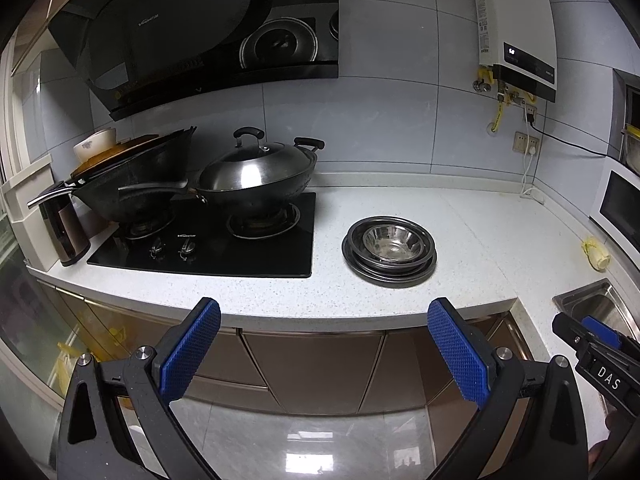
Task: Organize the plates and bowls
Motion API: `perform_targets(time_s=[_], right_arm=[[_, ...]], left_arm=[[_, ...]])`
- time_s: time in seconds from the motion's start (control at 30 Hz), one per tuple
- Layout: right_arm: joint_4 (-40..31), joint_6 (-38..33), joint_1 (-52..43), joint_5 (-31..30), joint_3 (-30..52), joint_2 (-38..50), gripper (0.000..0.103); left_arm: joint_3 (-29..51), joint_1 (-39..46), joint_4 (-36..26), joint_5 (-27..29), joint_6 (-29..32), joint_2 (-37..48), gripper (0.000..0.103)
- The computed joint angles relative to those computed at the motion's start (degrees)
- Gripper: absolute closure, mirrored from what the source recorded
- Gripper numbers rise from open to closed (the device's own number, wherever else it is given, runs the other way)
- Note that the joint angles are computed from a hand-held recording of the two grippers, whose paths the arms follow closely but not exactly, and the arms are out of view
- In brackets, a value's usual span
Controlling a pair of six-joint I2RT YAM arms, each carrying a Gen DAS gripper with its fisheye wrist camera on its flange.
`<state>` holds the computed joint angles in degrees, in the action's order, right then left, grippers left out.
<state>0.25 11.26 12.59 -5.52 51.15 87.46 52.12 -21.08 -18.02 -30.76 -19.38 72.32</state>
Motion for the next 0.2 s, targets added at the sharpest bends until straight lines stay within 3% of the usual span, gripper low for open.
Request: perform_targets(time_s=[0.2], right_arm=[[0.1,0.2,-0.1,0.1,-0.2,0.0,0.045]], left_arm=[[-1.3,-1.6,2.2,-0.8,2.5,-1.0,0.001]])
